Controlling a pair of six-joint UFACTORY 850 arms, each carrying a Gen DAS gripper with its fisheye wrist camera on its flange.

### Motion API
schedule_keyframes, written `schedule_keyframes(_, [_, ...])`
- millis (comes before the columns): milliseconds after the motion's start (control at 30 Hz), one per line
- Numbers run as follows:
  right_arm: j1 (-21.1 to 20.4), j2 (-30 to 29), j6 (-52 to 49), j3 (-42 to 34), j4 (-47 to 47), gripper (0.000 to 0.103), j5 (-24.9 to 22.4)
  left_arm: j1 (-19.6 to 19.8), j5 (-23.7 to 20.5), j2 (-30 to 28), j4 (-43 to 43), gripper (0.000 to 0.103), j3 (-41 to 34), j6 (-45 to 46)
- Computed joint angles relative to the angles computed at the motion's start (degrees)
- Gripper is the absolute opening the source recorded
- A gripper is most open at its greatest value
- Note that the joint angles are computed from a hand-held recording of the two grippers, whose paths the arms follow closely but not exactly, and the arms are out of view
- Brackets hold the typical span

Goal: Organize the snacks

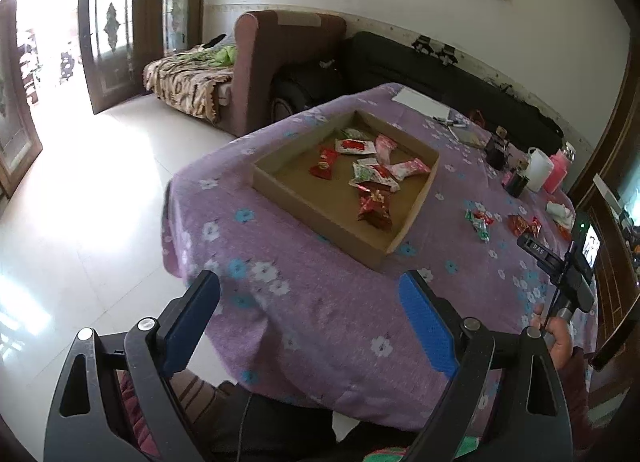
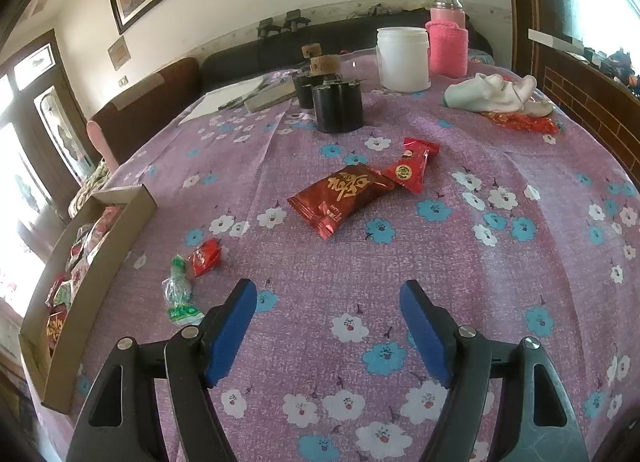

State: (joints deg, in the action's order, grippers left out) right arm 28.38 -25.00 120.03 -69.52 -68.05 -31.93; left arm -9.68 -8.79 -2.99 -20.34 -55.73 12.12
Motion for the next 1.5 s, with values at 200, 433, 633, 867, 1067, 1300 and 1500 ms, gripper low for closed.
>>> schedule_keyframes(200, [-0.5,0.8,1.8,0.7,-1.0,0.076,2.0,-3.0,-4.6,-6.8,-15.8,0.092,-8.6,17.6])
schedule_keyframes(433, [0.1,1.9,6.4,1.5,-5.0,0.076,0.5,-6.9,-16.8,-16.4,-36.0,0.092,-19.8,42.3])
schedule_keyframes(633, [1.2,0.5,3.4,-0.1,-5.5,0.076,-4.2,-7.4,-26.3,-23.4,-40.4,0.091,-26.1,49.7])
schedule_keyframes(867, [-1.8,1.6,5.0,0.7,-7.9,0.076,8.7,-2.0,-23.8,-23.3,-45.5,0.091,-23.6,57.2])
schedule_keyframes(1067, [-2.4,-5.9,-23.3,-11.8,12.1,0.075,9.1,0.3,-24.1,-25.3,-45.6,0.091,-25.5,55.0])
schedule_keyframes(1300, [-3.3,-16.1,-46.7,-25.8,30.6,0.063,1.9,-0.9,-23.7,-25.1,-46.1,0.091,-25.3,58.5])
schedule_keyframes(1500, [-3.8,-15.2,-47.0,-23.2,33.3,0.021,2.6,-3.6,-23.9,-25.7,-42.8,0.091,-26.3,57.4])
